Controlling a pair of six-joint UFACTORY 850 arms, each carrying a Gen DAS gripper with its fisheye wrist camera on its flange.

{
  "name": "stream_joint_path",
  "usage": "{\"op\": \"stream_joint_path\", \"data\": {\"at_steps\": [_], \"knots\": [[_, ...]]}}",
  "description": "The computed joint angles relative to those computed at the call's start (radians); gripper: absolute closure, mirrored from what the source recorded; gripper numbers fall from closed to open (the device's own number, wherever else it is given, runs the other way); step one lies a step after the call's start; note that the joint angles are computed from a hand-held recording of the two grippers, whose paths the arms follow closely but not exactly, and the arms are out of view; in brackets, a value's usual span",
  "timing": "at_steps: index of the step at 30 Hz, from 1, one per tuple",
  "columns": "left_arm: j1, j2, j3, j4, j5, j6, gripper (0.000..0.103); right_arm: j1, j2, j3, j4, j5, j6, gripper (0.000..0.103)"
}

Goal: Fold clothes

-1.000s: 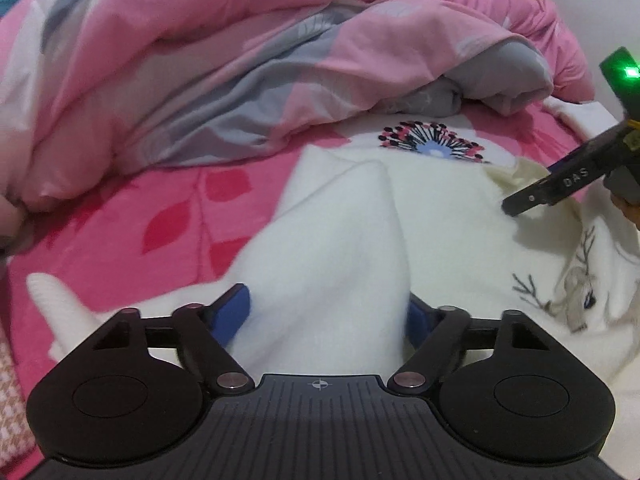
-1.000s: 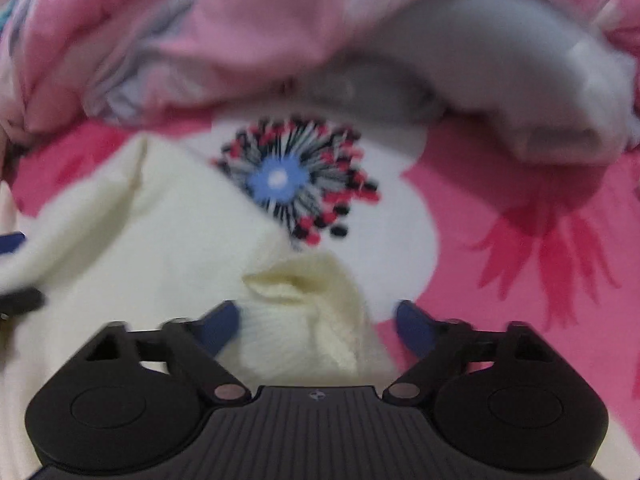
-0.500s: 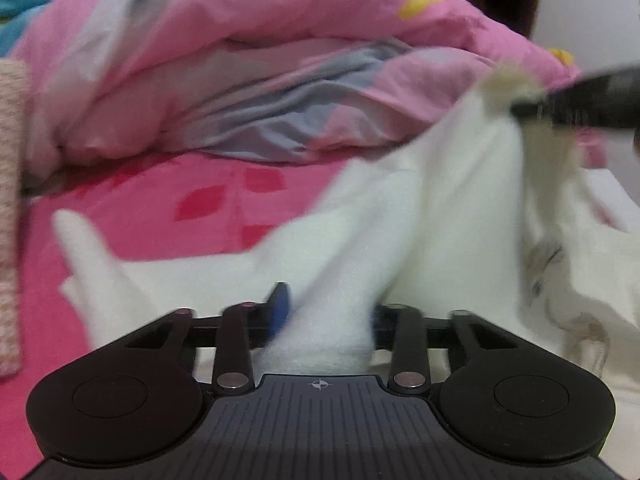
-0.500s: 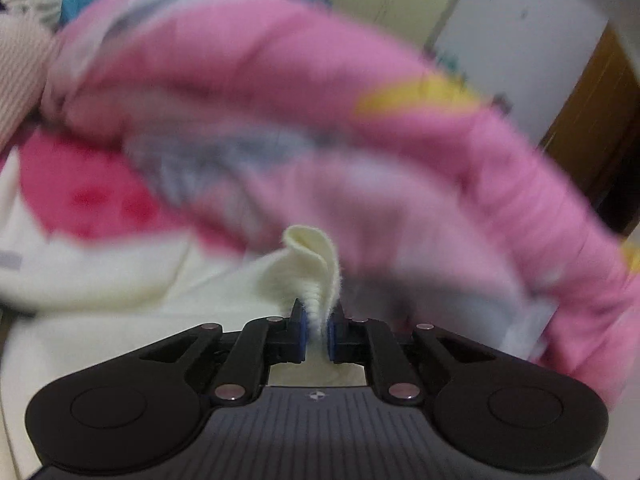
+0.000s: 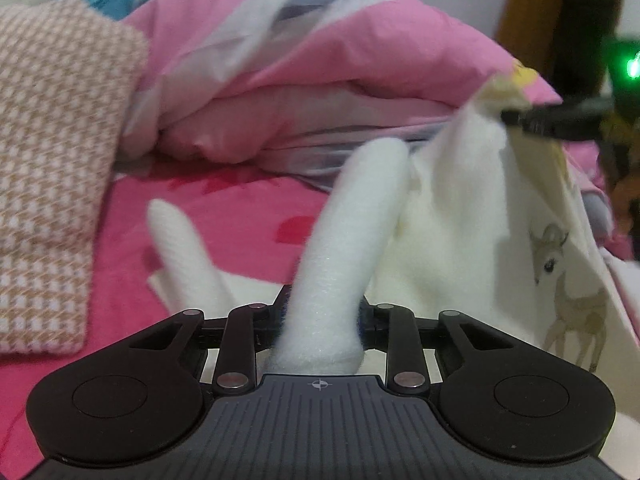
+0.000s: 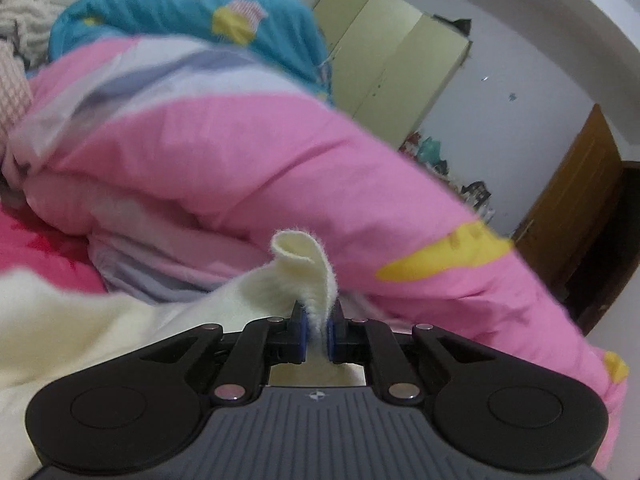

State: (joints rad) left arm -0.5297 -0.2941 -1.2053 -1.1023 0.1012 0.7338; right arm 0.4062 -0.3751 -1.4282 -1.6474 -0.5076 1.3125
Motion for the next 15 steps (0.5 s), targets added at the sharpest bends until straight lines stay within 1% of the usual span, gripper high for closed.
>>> {"op": "stream_joint_path", "data": {"at_steps": [3,6,7,8,10,11,12,13,15], "knots": [[0.000,-0.006,-0.005,-0.172,0.027,0.161,0.076,-0.013,-0.056,-0.019,0.027,0.005,0.002,0.093],[-0.005,-0.013,-0.011,-0.274,0.059,0.266,0.073,-0.029,-0.084,-0.038,0.132,0.021,-0.067,0.088],[-0.003,-0.014,-0.013,-0.285,0.061,0.277,0.072,-0.035,-0.087,-0.043,0.180,0.030,-0.105,0.082],[-0.002,-0.014,-0.014,-0.293,0.061,0.283,0.070,-0.040,-0.082,-0.041,0.212,0.038,-0.126,0.070],[0.002,-0.009,-0.008,-0.220,0.060,0.201,0.061,-0.050,-0.039,-0.009,0.235,0.060,-0.126,0.055],[0.004,-0.007,-0.005,-0.179,0.060,0.155,0.058,-0.057,-0.003,0.018,0.242,0.078,-0.120,0.045],[0.006,-0.004,-0.002,-0.139,0.061,0.109,0.050,-0.065,0.035,0.048,0.244,0.098,-0.108,0.040],[0.002,0.002,0.007,-0.093,0.078,0.060,0.043,-0.075,0.081,0.085,0.232,0.120,-0.079,0.034],[-0.007,0.017,0.026,-0.015,0.123,-0.023,0.035,-0.100,0.182,0.161,0.234,0.158,-0.037,0.032]]}}
